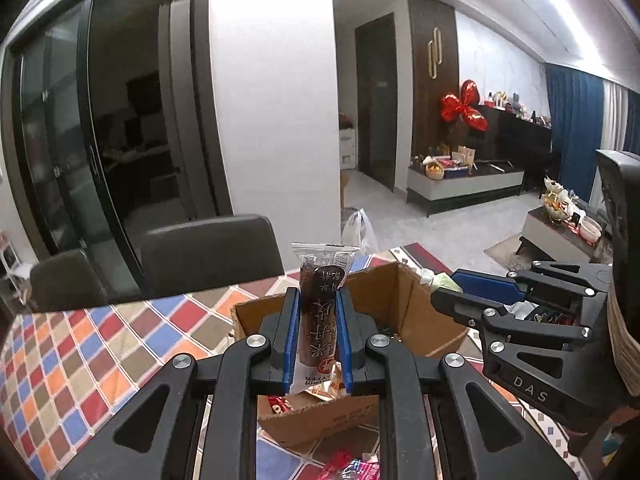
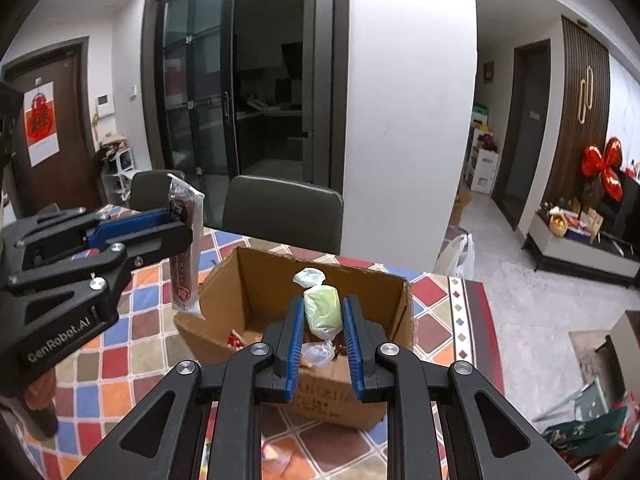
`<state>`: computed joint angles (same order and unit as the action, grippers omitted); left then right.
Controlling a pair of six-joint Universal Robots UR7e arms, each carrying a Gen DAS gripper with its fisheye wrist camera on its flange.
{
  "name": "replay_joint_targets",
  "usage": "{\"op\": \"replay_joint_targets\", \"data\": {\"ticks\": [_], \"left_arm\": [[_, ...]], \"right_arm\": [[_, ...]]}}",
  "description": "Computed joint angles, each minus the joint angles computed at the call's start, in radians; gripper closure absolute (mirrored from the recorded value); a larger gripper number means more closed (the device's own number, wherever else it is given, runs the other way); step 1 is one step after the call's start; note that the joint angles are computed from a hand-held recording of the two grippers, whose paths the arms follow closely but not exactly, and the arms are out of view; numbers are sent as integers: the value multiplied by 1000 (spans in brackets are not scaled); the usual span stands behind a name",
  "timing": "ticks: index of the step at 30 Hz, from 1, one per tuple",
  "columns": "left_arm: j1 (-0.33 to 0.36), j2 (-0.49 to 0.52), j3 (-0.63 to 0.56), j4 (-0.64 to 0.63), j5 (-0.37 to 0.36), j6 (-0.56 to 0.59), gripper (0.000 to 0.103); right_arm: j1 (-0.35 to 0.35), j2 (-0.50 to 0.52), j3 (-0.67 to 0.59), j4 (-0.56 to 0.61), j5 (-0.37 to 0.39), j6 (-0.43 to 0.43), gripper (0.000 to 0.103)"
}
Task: Organize snacks
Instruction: 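Carry both snacks over the box and open both tools to drop them, then move both tools back toward the remaining snacks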
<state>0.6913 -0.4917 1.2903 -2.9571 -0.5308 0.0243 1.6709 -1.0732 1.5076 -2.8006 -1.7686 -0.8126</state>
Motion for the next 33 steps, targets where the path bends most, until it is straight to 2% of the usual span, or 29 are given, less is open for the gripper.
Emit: {"op": "replay_joint_targets", "data": {"ticks": [3,5,7,8,9,10,14,18,21,27,33], "left_arm": [[24,17,-54,110,-14,-55,83],[30,39,-91,157,17,-63,80],[27,54,-106,160,47,-54,57],[24,56,-101,140,62,-46,55],[21,50,-84,118,71,-42,55],[18,42,-68,111,77,-51,54],[1,3,10,79,92,-87,54],[-29,-29,108,11,125,-88,47],[-59,-52,185,-12,150,-119,47],[-98,-112,324,-17,114,-227,47],[-126,-138,406,-2,107,-317,47]], "right_arm": [[3,37,-43,13,-28,10,82],[8,59,-72,34,-49,20,82],[13,80,-92,41,-70,38,78],[15,88,-99,36,-83,43,73],[15,92,-100,24,-91,40,63],[13,92,-91,0,-97,34,61],[11,67,-49,-39,-105,22,61],[4,16,25,-83,-79,25,61],[-1,-24,85,-116,-66,22,61],[-14,-105,204,-155,-37,25,57],[-26,-164,315,-225,-20,7,53]]}}
